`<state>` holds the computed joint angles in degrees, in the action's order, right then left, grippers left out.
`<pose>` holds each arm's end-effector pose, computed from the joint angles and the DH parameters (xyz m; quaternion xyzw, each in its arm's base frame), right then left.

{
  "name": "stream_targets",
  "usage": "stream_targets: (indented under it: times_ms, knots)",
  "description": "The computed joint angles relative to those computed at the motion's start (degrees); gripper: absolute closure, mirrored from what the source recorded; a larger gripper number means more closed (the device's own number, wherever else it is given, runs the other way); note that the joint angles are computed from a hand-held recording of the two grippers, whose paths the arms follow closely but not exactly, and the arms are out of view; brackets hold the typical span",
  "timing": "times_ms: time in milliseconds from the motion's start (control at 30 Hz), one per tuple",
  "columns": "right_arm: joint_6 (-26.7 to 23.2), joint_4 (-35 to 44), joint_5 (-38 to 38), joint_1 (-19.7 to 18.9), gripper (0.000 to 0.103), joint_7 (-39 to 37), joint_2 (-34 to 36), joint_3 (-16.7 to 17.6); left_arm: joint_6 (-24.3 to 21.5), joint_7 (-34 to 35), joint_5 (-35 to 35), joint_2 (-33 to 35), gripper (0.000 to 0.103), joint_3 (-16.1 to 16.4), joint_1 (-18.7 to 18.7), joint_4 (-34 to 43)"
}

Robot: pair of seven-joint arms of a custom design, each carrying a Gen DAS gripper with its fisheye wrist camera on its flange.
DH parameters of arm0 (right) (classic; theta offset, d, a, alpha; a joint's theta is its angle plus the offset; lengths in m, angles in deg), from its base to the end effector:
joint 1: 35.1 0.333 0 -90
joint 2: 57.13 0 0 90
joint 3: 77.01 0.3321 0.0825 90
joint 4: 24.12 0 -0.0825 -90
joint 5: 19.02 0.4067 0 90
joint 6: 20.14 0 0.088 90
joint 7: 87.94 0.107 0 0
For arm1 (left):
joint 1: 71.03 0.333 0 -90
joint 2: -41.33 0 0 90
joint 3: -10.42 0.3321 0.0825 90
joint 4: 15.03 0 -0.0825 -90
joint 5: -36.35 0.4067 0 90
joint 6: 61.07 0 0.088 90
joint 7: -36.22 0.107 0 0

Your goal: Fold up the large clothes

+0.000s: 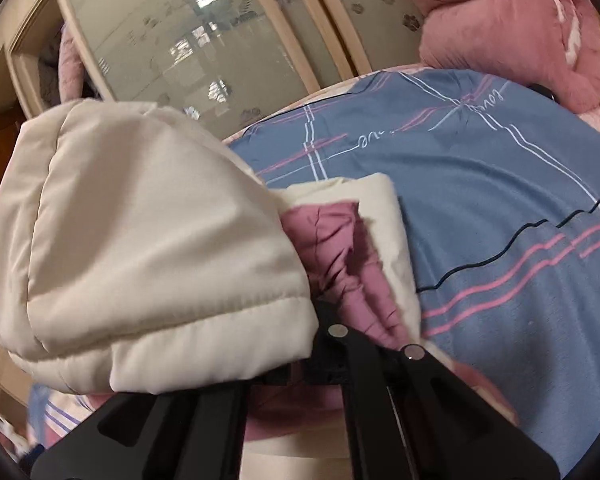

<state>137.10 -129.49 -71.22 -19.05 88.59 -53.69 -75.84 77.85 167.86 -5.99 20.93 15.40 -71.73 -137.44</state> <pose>0.6091 0.2213 0.5868 -0.4422 0.7520 -0.2747 0.4043 0.5101 0.0419 0.6367 -0.5565 0.7070 -0.4107 0.1476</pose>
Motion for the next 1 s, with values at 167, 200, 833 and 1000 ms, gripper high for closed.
stream_targets:
  times_ms: [167, 200, 833, 1000]
  knots:
    - [7.31, -1.64, -1.16, -1.21, 0.1, 4.29, 0.03, -1.35, -11.1, 1.95, -14.28, 3.68, 0.002, 4.57, -1.18, 3.9]
    - [8.78, -2.09, -0.78, -1.49, 0.1, 4.92, -0.04, -1.5, -14.87, 2.02, -17.68, 5.12, 0.002, 5.52, -1.01, 5.27]
    - [26.86, -6.06, 12.31, -0.57, 0.1, 4.11, 0.52, -6.65, -22.95, -26.84, -49.14, 34.79, 0.005, -6.47, 5.52, 33.32]
    - [26.45, -6.74, 18.81, 0.17, 0.1, -2.9, 0.39, -6.4, -13.42, -24.69, -46.74, 36.65, 0.09, -9.0, 6.96, 38.34]
